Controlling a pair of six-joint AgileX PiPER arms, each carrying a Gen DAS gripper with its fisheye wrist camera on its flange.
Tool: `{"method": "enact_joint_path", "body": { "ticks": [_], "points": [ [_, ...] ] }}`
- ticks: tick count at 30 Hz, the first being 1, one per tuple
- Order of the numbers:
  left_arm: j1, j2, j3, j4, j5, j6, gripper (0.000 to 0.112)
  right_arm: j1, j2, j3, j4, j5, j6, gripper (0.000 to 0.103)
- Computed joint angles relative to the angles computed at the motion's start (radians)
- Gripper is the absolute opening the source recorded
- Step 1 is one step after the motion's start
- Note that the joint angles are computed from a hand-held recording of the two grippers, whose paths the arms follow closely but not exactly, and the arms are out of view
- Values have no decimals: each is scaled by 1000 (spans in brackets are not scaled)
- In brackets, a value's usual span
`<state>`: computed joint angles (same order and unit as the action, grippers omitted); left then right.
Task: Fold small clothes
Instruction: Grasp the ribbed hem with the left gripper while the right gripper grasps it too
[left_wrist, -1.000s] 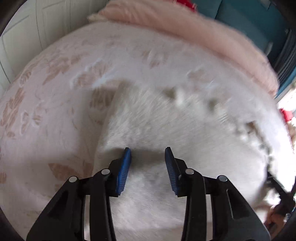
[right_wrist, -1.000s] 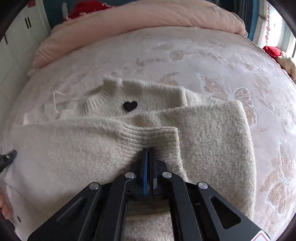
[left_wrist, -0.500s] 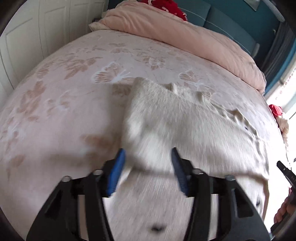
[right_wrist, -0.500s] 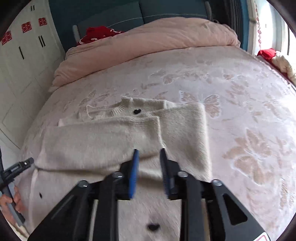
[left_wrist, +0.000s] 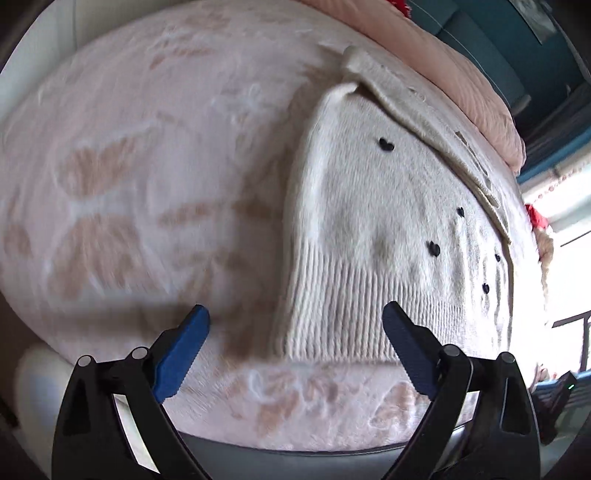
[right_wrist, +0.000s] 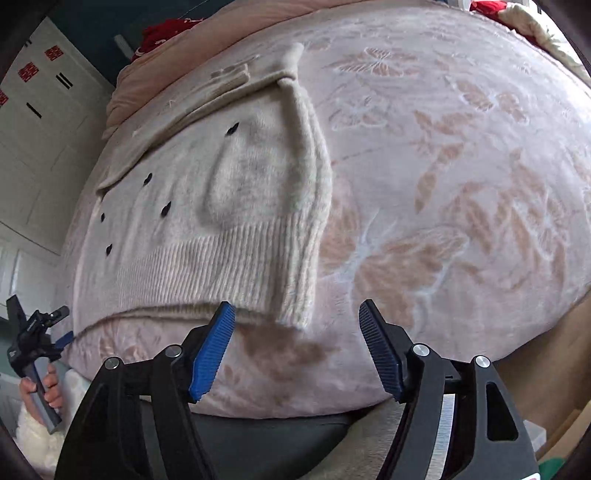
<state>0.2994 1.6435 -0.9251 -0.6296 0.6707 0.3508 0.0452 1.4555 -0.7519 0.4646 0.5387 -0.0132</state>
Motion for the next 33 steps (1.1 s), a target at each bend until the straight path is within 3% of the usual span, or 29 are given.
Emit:
{"method": "enact_joint_path", "body": {
  "ticks": [2,5,9,11,13,14,15,16,17,18,22,25,29,33],
  "points": [
    [0,-17,50,-108,-53,40,97,41,44,-11,0,-42,31,70],
    [-23,-8,61,-192,-93,59,97,50,103,-33,150,-102,-51,82],
    [-52,39,29,-280,-94,123,97,34,149,-50,446,-131,-292,82],
    [-64,54,9,-289,-107,123,96,39,179,-71,494,-147,-316,80],
    [-72,75,-28,-258,-96,90,77,48,198,-96,430,-159,-242,58],
    [-68,94,-59,-238,-63,65,57,39,212,-112,423,-138,-234,29],
    [-62,113,-89,-215,-25,33,45,24,223,-119,456,-112,-262,13],
    [-57,119,-100,-197,-7,11,39,13,225,-118,496,-101,-291,13],
    [-52,121,-113,-171,10,-17,24,13,211,-112,496,-107,-288,12],
    [-47,121,-127,-142,33,-38,9,19,188,-107,461,-116,-260,12],
    [-16,33,-123,-81,97,-67,7,67,69,-130,174,-100,-23,11],
    [14,-56,-122,-67,188,-42,6,105,-13,-165,-32,-27,117,10],
    [46,-186,-115,13,336,-38,6,143,-117,-162,-218,129,178,10],
    [124,-347,-53,104,519,23,6,267,-232,-113,-366,355,171,10]
  ]
}}
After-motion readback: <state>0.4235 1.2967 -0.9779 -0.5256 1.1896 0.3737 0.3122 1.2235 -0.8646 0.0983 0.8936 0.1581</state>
